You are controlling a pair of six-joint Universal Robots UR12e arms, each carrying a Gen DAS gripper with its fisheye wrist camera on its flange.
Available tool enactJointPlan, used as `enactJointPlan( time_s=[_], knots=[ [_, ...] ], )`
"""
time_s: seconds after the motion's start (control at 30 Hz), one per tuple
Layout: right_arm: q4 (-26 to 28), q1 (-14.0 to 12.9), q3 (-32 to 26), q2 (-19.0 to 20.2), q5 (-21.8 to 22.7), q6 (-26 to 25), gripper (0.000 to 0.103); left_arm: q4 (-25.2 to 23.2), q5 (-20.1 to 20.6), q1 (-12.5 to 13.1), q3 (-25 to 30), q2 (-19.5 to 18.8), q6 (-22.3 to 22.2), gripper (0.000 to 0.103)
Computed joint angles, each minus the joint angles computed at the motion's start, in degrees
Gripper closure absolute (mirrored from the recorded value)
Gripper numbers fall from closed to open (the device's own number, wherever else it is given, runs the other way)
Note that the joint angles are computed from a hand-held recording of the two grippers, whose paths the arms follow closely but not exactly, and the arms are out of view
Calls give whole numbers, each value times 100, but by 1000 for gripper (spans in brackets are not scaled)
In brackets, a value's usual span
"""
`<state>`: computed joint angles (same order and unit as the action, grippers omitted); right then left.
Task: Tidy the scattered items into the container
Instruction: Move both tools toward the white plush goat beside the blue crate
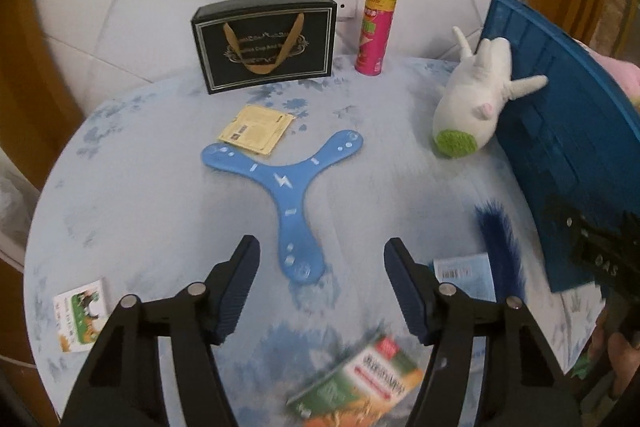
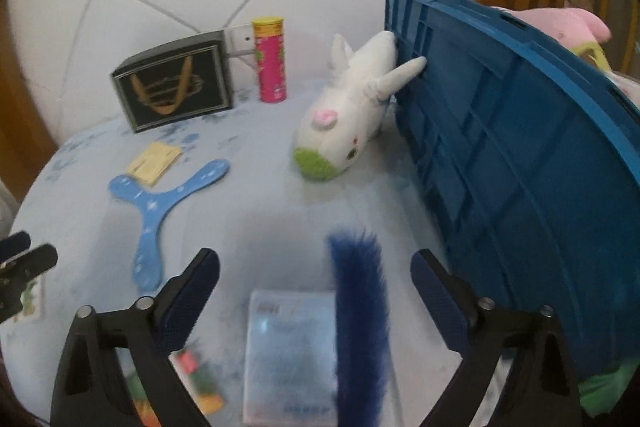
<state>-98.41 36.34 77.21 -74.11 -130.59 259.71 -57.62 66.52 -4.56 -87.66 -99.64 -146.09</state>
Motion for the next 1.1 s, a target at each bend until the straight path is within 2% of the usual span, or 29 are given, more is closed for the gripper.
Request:
enactJointPlan(
  time_s=[0.2,0.27,0.4,0.5,0.57,0.6,0.63,0.67,0.7,0.73,0.8,0.97,1.03,1.1],
  knots=[
    [-963,-664,501,-228,154,-817,6,208,292,-478,755,-624,-547,39],
    [-1107,-893,595,-239,201,-991,6,330,390,-607,957,-802,-668,39],
    [-1302,-1344,738,-169,499,-1221,6,247,588,-779,1395,-1196,-838,39],
    [-2159,-1573,930,-73,976,-2090,8,161,853,-845,1674,-1477,-911,39],
    [-2201,-1554,739,165,926,-2771,8,132,1029,-853,1820,-1628,-1028,39],
    [-2394,-1507,686,258,827,-3143,8,117,1097,-842,1881,-1696,-1088,39],
    [-2827,-1496,705,301,941,-3499,8,99,1164,-830,1944,-1765,-1148,39],
    [-3202,-1517,738,316,1181,-3731,8,83,1231,-820,1972,-1801,-1188,39],
    [-3760,-1564,769,351,1660,-3998,10,66,1297,-810,2000,-1836,-1227,39],
    [-4084,-1601,772,390,2032,-4116,11,42,1335,-789,2016,-1858,-1271,39],
    [-4208,-1577,614,528,2214,-4186,11,-13,1411,-755,2047,-1897,-1334,39],
    [-4180,-1531,766,419,1885,-3571,11,-247,1391,-782,2149,-1973,-1331,38],
    [-3955,-1568,892,301,1636,-3235,11,-383,1226,-848,2259,-2048,-1381,25],
    [-3777,-1646,1023,185,1494,-2979,13,-447,1010,-924,2346,-2115,-1445,21]
  ],
)
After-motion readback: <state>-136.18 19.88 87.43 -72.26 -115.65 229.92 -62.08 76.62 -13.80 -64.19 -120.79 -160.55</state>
